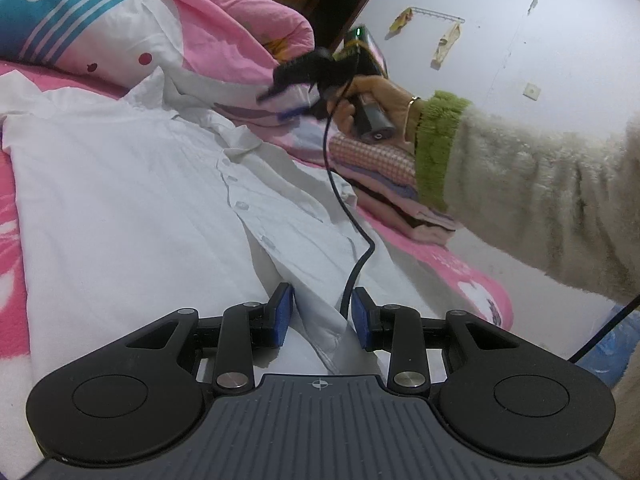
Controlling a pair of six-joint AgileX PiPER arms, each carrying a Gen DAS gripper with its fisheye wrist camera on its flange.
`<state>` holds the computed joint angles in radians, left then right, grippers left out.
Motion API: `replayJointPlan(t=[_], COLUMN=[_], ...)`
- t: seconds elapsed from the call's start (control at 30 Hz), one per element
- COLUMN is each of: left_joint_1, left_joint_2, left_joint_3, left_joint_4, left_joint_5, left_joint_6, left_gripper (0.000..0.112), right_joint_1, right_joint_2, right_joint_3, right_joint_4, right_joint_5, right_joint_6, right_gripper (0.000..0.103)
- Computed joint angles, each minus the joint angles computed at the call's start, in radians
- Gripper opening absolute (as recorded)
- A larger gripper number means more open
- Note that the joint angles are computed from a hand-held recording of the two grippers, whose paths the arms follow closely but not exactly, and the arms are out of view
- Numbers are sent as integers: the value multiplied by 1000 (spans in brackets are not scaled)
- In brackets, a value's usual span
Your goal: Fold clothes
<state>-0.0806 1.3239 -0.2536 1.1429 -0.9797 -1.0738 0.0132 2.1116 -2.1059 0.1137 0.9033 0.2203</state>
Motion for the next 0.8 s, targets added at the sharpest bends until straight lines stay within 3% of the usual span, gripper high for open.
replayJointPlan(t=[0.13, 0.3, 0.47, 0.5, 0.53, 0.57, 0.7, 0.8], left_joint_1=[-3, -5, -11, -12, -12, -12, -4, 6], left_joint_2=[5, 1, 0, -1, -2, -3, -5, -1], left_joint_3=[-3, 3, 9, 10, 12, 13, 16, 17], left_joint_4=[-6, -13, -27, -28, -29, -29, -24, -27], left_joint_5=[0, -1, -2, -2, -2, -4, -12, -22], left_joint_6=[7, 17, 35, 36, 36, 35, 26, 18], left_gripper=[32, 32, 32, 32, 32, 32, 32, 30], right_joint_1=[-97, -136, -157, -151, -145, -139, -98, -60], right_joint_2=[13, 77, 145, 138, 133, 128, 33, -41], right_joint_3=[79, 103, 128, 144, 159, 173, 317, 376], right_joint_4=[225, 311, 487, 512, 539, 567, 726, 829], right_joint_5=[5, -86, -192, -214, -235, -255, -418, -470], right_joint_6=[49, 101, 18, -31, -81, -133, -425, -603], right_gripper=[49, 49, 48, 43, 18, 3, 1, 1])
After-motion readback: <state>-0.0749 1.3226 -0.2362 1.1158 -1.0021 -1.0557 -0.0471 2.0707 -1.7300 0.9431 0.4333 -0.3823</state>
